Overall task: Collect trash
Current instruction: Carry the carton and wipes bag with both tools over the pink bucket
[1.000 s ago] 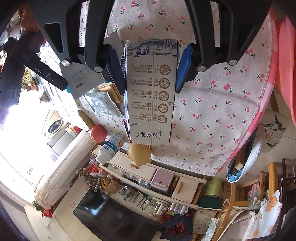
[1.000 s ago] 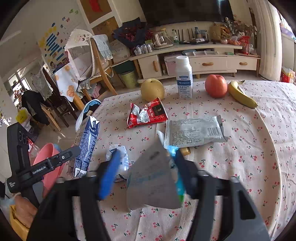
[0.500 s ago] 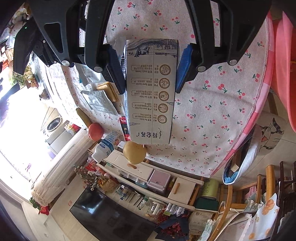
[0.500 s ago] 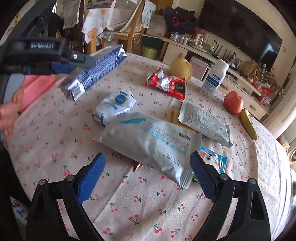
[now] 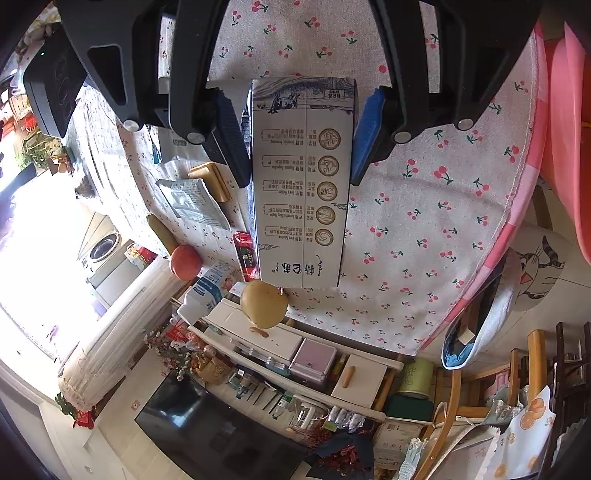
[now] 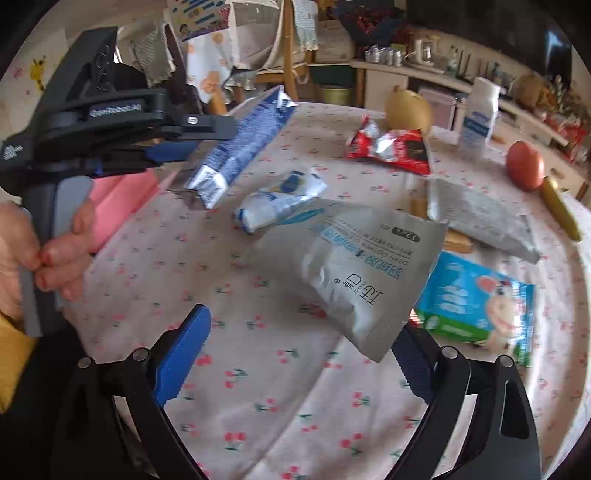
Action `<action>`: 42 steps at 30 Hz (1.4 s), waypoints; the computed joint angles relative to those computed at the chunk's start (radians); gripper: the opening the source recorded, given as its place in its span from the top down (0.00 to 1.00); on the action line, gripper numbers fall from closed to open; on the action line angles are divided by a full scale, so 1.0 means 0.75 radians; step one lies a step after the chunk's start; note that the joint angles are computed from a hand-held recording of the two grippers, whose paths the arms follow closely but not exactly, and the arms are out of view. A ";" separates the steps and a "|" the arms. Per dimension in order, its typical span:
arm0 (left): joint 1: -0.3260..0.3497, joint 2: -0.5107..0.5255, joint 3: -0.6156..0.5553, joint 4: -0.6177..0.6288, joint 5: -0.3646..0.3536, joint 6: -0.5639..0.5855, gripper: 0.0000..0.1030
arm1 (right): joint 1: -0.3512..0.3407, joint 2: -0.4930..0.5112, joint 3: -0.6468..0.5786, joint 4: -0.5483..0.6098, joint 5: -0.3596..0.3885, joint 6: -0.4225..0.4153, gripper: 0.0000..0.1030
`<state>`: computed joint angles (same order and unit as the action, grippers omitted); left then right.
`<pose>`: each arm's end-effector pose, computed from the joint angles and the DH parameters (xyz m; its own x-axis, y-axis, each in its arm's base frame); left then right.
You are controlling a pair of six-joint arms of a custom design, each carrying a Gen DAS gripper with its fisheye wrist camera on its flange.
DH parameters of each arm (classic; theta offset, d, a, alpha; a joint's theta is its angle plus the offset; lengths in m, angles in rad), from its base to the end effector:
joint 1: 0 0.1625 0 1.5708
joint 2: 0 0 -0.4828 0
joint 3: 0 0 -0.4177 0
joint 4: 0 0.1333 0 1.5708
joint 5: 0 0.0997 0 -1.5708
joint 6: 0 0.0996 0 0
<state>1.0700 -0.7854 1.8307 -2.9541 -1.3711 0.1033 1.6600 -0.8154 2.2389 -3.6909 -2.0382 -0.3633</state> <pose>-0.1910 -0.6677 0.0835 -0.8399 0.4960 -0.2203 0.5425 0.7806 -0.3105 0.1349 -0.5159 0.0966 -0.8309 -0.0767 0.5510 -0.3890 0.7882 -0.4769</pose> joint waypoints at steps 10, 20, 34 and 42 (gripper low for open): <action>0.021 -0.012 -0.016 -0.012 0.012 -0.041 0.46 | 0.052 -0.068 -0.012 0.087 -0.038 -0.144 0.10; 0.017 -0.008 -0.017 -0.019 0.023 -0.035 0.46 | 0.030 0.029 -0.217 0.279 -0.250 -0.502 0.07; 0.037 -0.017 -0.031 -0.037 -0.021 -0.061 0.46 | -0.083 0.065 -0.359 0.520 -0.071 -0.424 0.14; 0.050 -0.052 -0.016 -0.083 -0.043 -0.083 0.46 | -0.054 0.055 -0.273 0.377 -0.090 -0.228 0.21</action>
